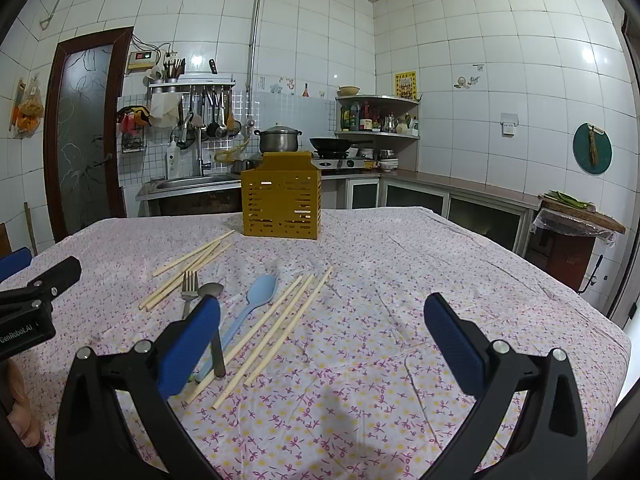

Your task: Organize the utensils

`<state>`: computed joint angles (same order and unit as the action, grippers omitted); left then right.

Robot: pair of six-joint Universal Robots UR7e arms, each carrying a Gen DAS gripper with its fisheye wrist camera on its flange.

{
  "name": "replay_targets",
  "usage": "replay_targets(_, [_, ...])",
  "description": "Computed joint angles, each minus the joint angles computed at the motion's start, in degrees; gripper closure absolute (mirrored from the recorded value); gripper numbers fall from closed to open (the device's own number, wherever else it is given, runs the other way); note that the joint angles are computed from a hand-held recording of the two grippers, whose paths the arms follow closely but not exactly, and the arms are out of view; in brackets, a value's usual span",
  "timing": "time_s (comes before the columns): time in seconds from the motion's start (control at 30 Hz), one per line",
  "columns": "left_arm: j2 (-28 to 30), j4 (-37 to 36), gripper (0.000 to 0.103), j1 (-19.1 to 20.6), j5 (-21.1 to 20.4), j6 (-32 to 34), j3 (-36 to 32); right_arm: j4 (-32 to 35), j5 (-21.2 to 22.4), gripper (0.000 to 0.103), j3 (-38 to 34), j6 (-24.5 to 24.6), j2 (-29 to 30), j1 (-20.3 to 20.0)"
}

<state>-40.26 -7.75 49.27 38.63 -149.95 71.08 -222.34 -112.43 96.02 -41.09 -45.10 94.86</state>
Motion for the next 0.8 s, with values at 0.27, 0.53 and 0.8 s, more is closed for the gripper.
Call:
replay_targets(0.27, [-0.10,-0.26,0.005,-0.04,0.07,0.19,0.14,-0.13,0.14,0.004,0.15,-0.12,-0.22,0.04])
replay_targets(0.53, [-0.95,-0.45,0.005,-0.54,-0.13,0.30,0.81,-0.04,-0.18,0.004,0.56,-0.19,-0.94,0.44])
replay_targets(0.8, [-0.93,-0.37,0.005,-0.54,-0.16,0.27,0.76,0.10,-0.22,0.004,0.65,-0.09,-1.18,0.48])
